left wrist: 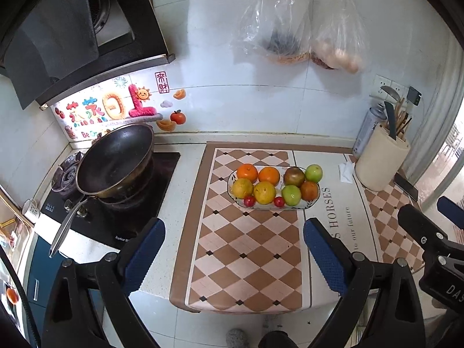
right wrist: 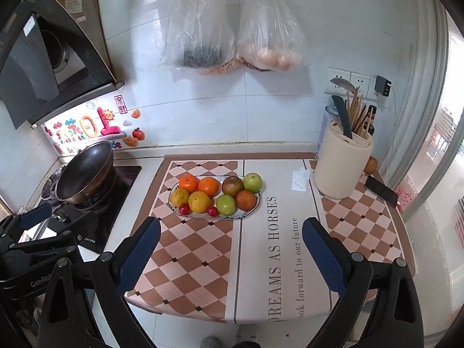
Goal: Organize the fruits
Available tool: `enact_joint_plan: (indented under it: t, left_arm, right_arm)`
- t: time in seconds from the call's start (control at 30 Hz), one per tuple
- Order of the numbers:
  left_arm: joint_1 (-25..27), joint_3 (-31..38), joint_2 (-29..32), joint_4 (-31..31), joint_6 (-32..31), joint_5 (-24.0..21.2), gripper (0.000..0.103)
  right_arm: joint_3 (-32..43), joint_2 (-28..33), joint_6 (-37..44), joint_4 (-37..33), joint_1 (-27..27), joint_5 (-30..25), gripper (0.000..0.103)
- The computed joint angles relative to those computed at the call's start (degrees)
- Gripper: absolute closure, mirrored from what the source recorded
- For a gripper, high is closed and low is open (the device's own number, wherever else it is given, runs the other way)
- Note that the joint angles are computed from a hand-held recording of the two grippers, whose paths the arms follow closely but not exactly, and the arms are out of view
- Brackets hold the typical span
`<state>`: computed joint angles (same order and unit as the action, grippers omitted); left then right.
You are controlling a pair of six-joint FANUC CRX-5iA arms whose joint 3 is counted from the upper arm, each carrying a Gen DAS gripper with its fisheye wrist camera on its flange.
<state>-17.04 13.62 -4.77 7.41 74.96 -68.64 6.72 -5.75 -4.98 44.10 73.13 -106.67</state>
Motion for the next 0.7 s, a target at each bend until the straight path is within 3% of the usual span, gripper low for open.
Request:
enact_joint_plan:
  t: [0.3, 0.7]
  left_arm:
    - [-1.38, 2.83, 3.77, -2.13, 1.29, -0.86, 0.005]
    - [-1.39, 3.25, 4.68, -2.22, 1.93, -0.99, 0.005]
  right_arm:
    - [-1.91, -0.76, 0.84, -2.29, -3.63, 2.44, 0.003]
    - [-2.63, -1.12, 1.14, -3.14, -4.65, 3.25, 0.003]
